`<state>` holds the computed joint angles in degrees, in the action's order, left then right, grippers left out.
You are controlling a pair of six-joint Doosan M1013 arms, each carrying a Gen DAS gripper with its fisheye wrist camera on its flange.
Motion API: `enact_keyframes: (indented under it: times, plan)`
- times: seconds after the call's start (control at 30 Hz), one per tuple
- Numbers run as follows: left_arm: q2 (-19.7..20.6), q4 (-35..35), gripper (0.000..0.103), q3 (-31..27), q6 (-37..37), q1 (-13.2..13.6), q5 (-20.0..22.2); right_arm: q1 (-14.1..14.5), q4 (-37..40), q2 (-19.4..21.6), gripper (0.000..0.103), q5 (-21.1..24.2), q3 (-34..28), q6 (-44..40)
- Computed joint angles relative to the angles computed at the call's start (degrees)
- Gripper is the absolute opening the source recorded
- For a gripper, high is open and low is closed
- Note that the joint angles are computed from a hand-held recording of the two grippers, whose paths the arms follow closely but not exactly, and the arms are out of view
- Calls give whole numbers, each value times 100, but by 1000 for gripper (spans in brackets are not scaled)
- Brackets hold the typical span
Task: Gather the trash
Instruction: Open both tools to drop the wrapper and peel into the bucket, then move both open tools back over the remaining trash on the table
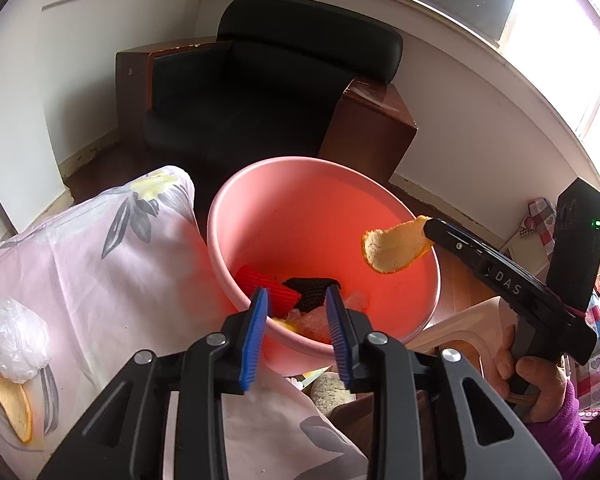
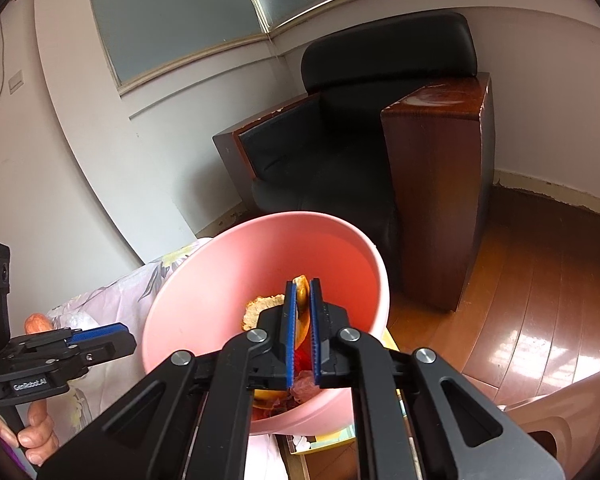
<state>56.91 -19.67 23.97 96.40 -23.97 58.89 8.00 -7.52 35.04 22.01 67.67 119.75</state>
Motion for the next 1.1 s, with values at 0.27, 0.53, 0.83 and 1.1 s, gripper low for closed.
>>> enact_keyframes:
  times: [0.27,0.53,0.83,1.1]
  plan:
    - [-245,68,47,453,18,10,-342,23,-123,-35,30,-83,62,187]
    - [-485,86,51,862,22,58,-586,77,-105,-131,32,-208,171,171]
    - [-886,281,51,1554,-124,142,-1034,192,265,-317,32,-427,378,-201]
    - [-1232,646,51,2170,-613,271,-1414,332,995,-407,32,-364,468,-973]
